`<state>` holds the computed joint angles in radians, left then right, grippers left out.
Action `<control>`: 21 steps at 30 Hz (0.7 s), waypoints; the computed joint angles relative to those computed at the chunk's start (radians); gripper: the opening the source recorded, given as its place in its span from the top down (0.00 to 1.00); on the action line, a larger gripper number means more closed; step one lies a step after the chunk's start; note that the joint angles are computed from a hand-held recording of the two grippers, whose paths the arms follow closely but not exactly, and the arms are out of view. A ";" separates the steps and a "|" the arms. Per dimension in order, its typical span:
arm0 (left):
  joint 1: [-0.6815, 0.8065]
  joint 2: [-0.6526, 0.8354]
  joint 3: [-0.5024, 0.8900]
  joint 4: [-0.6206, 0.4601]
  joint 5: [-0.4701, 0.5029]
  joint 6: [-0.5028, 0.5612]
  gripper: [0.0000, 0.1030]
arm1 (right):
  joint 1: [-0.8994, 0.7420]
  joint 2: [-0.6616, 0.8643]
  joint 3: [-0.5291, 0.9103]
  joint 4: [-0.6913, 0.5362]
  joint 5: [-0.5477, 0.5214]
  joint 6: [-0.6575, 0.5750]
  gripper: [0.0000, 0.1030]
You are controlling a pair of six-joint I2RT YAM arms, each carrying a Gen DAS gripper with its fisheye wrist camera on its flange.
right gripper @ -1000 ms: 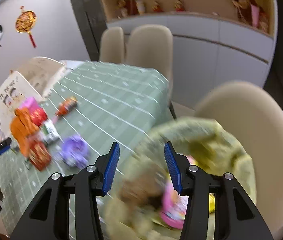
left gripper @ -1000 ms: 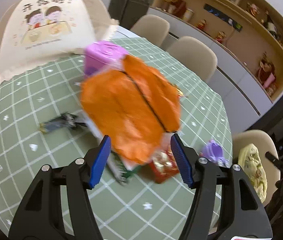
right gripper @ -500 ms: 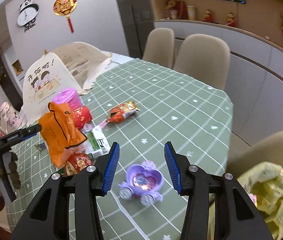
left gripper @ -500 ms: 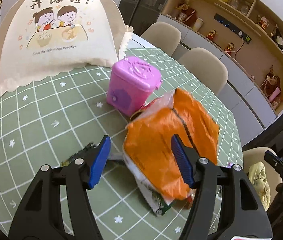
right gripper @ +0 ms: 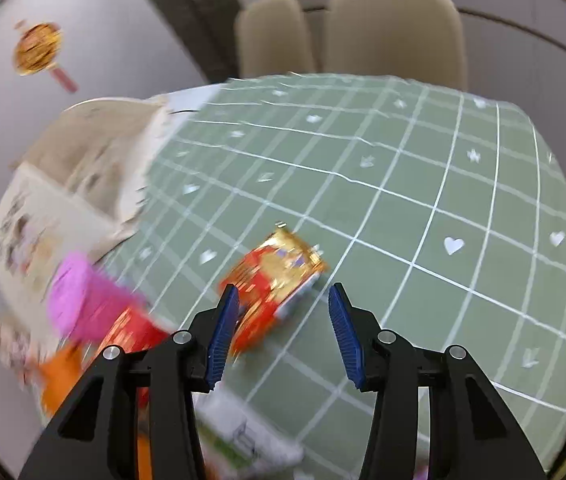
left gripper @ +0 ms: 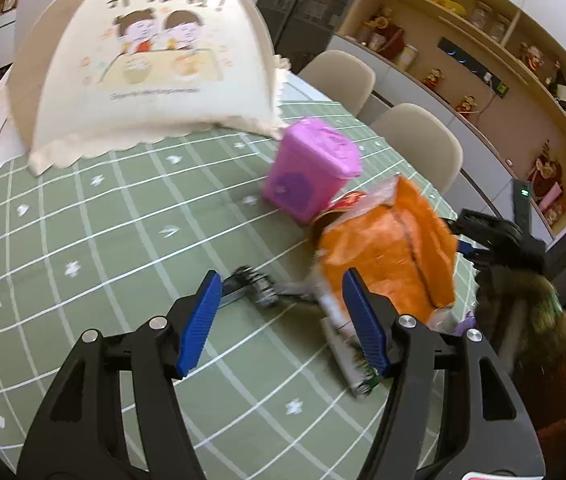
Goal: Collect trash
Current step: 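Reach left toward the orange snack bag while right grasps the red snack pack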
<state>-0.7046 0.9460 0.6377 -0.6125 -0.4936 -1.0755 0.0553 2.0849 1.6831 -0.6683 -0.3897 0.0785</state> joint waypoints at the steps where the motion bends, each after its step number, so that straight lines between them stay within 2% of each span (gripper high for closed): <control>1: 0.003 -0.015 -0.015 -0.005 0.003 -0.005 0.42 | 0.010 0.023 0.016 0.003 0.021 0.021 0.57; 5: 0.029 -0.052 -0.071 0.027 0.033 0.000 0.42 | 0.045 0.085 0.057 0.003 0.068 0.030 0.57; 9: 0.075 -0.035 -0.096 0.097 0.083 0.037 0.42 | 0.062 0.077 0.058 0.011 0.030 -0.067 0.83; 10: 0.082 -0.031 -0.098 0.113 0.094 0.050 0.42 | 0.060 0.064 0.055 0.004 0.006 -0.089 0.86; 15: 0.102 0.031 -0.066 0.185 0.137 0.153 0.42 | 0.019 -0.053 -0.008 0.011 -0.066 -0.169 0.90; 17: 0.116 0.073 -0.030 0.217 0.157 0.230 0.42 | -0.016 -0.120 -0.053 0.010 -0.081 -0.218 0.90; 21: 0.163 0.167 0.040 0.292 0.190 0.332 0.42 | -0.089 -0.209 -0.106 -0.053 -0.126 -0.309 0.90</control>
<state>-0.5412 1.1130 0.6772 -0.3201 -0.3033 -0.7438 -0.0336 1.8759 1.5769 -0.7210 -0.5158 -0.2308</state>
